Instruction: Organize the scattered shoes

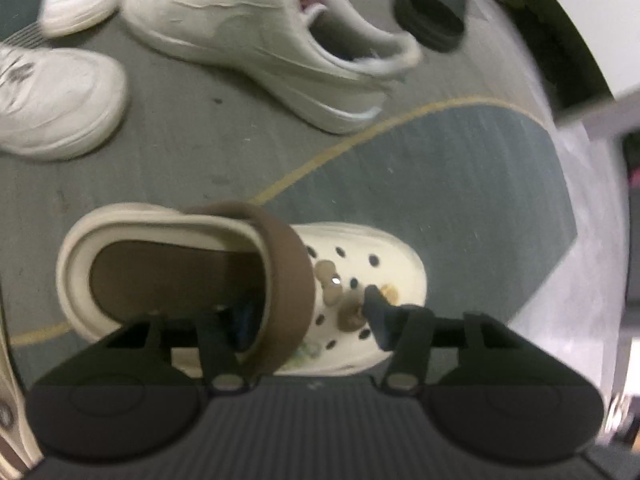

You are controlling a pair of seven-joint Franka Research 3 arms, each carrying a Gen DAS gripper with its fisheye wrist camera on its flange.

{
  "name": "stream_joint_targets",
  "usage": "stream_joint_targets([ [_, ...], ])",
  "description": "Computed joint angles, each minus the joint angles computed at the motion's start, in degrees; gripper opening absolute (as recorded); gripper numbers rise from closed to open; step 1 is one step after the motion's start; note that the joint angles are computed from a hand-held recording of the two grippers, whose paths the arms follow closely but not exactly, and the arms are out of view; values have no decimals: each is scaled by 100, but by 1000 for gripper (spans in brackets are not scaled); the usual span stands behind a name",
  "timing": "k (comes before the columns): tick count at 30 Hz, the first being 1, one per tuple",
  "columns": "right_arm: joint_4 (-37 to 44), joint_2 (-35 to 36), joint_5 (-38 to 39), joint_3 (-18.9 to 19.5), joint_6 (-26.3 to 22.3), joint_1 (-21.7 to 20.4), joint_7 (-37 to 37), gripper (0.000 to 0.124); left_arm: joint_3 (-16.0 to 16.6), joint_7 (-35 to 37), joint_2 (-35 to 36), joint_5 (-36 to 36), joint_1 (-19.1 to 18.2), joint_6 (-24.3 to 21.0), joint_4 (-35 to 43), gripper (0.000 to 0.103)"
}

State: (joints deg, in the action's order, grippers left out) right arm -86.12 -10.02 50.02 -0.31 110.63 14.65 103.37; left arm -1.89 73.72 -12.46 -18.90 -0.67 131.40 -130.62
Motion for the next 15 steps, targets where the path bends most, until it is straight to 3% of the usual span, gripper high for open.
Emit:
stream_joint_targets([
  [4, -8, -18, -34, 49, 157, 29, 6, 103, -36, -533, -237, -19, 27, -32, -149, 29],
  [7, -54, -59, -53, 58, 274, 47, 28, 103, 4, -1222, -577, -351, 8, 229, -493, 20],
  [12, -139, -158, -22, 41, 358, 103, -13, 103, -63, -2883, -1220, -566, 7, 832, -1117, 15],
  [15, -169, -197, 42, 11, 285, 138, -95, 103, -322, -4192, -1672, -285, 122, 1244, -1546, 15],
])
